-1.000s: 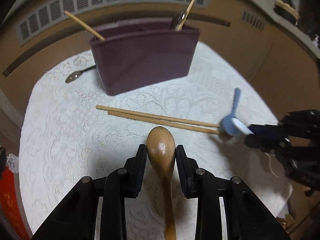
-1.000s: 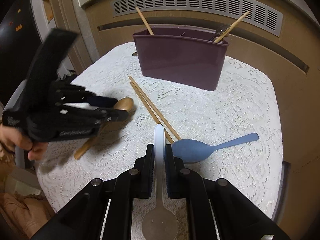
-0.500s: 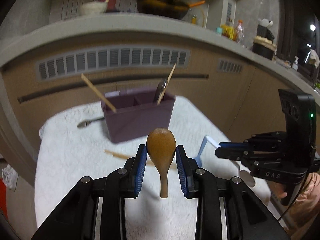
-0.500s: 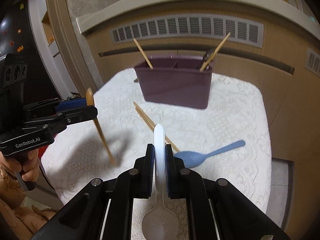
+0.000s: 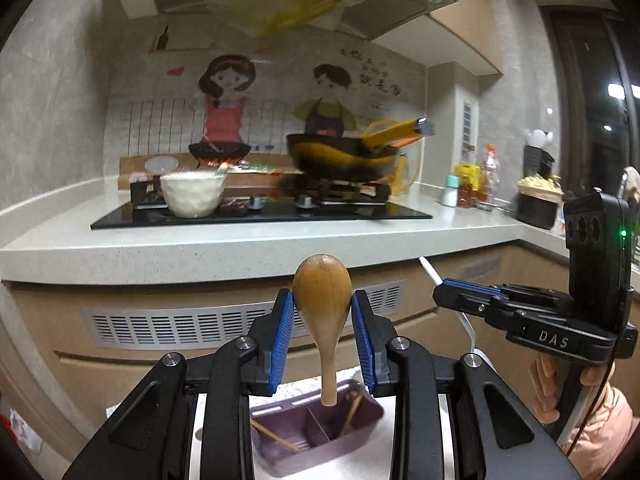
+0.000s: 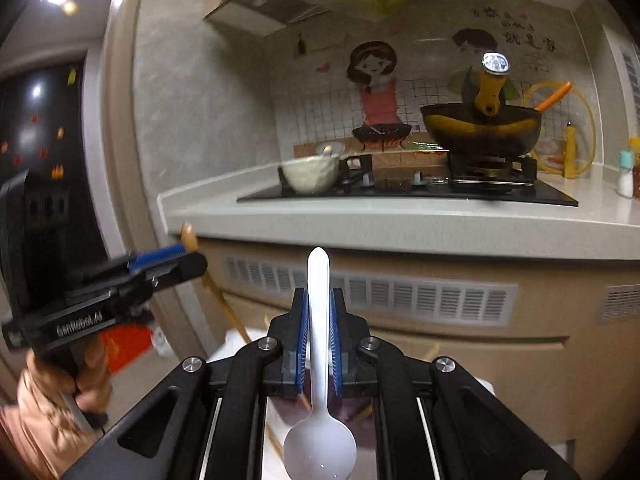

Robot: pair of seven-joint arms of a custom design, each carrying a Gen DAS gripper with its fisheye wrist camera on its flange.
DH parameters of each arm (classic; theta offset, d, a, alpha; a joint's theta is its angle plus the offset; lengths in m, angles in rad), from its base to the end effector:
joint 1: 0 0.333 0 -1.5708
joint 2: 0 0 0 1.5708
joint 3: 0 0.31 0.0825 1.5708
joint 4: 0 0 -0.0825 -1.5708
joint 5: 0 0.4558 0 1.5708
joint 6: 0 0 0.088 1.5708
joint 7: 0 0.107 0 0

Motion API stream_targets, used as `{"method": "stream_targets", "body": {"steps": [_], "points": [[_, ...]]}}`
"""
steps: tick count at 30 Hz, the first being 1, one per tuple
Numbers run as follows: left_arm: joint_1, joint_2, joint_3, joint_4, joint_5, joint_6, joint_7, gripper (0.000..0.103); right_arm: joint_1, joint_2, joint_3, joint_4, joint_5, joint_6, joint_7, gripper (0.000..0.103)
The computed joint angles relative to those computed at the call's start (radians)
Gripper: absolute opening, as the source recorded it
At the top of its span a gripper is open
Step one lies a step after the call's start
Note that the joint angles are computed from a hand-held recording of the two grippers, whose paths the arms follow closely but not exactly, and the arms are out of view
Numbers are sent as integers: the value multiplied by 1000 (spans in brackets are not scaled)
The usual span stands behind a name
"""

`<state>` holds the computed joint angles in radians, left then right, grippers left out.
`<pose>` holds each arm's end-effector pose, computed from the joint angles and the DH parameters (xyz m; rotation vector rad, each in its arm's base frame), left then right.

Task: Organize utensils
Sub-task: 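Lift both held spoons up and lower them into the maroon caddy, then open both tools to release the spoons into the caddy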

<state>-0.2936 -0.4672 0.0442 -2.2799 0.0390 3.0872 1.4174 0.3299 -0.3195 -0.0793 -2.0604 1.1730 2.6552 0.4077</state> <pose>0.5085 -0.1284 0.6705 -1.3918 1.5751 -1.2933 0.5697 0.1138 0.6437 -1.6910 0.9120 -0.4610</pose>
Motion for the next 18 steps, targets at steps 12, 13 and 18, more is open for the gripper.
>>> {"method": "stream_targets", "body": {"steps": [12, 13, 18], "points": [[-198, 225, 202, 57, -309, -23, 269, 31, -68, 351, 95, 193, 50, 86, 55, 9], [-202, 240, 206, 61, -339, -26, 291, 31, -75, 378, 106, 208, 30, 93, 74, 9], [-157, 309, 163, 73, -411, -51, 332, 31, -99, 476, 167, 250, -16, 197, 83, 9]]}}
